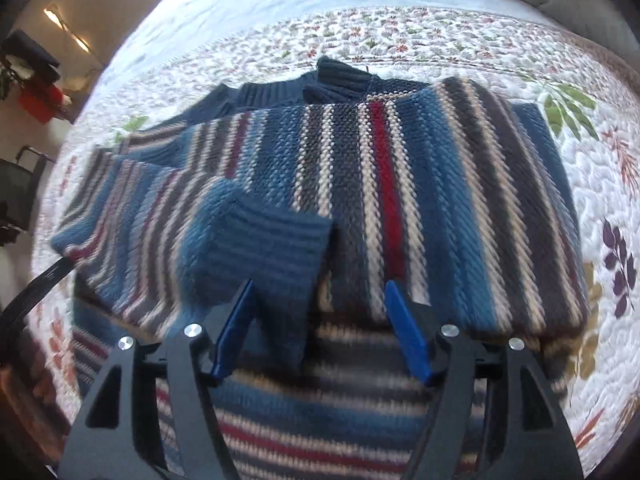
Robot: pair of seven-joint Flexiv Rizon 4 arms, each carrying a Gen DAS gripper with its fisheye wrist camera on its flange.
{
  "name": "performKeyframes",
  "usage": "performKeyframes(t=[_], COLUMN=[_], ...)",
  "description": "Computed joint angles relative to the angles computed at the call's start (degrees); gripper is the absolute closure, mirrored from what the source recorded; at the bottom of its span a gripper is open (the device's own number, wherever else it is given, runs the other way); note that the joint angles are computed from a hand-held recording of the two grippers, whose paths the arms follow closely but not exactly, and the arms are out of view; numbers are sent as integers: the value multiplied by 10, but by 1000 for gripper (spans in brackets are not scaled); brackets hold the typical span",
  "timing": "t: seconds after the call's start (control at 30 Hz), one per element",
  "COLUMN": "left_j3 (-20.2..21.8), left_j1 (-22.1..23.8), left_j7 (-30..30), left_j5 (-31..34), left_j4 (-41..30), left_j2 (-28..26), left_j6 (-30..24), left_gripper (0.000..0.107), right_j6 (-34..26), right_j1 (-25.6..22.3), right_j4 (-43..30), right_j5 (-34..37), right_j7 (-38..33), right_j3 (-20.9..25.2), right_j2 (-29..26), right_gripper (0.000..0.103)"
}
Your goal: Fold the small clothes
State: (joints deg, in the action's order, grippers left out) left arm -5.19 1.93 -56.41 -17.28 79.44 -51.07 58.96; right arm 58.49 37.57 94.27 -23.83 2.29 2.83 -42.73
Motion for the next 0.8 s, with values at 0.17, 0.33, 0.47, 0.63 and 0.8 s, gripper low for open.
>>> performKeyframes(t=[0.17,0.33,0.47,0.63,0.8], left_j3=[4,-1,-17,8,49], left_j1=[-3,3,16,-3,-28], left_j7=[-10,-11,-6,-24,-70], left_j5=[0,-5,-23,-7,37], left_j4=[-5,-4,11,-4,-52], left_j2=[-4,-3,5,-9,-45], left_j6=[-5,-6,18,20,-25], left_gripper=[23,23,23,19,19], right_j6=[40,37,43,-55,-106], right_j1=[-12,-14,18,8,-28], right_j4=[-25,-38,-8,-25,-76], right_j5=[5,16,-42,-99,-58], right_j7=[-30,-53,-16,-7,-39], right_j3=[9,2,-60,-68,-29], right_j2=[-16,-16,23,33,-28], right_gripper=[65,98,98,98,98])
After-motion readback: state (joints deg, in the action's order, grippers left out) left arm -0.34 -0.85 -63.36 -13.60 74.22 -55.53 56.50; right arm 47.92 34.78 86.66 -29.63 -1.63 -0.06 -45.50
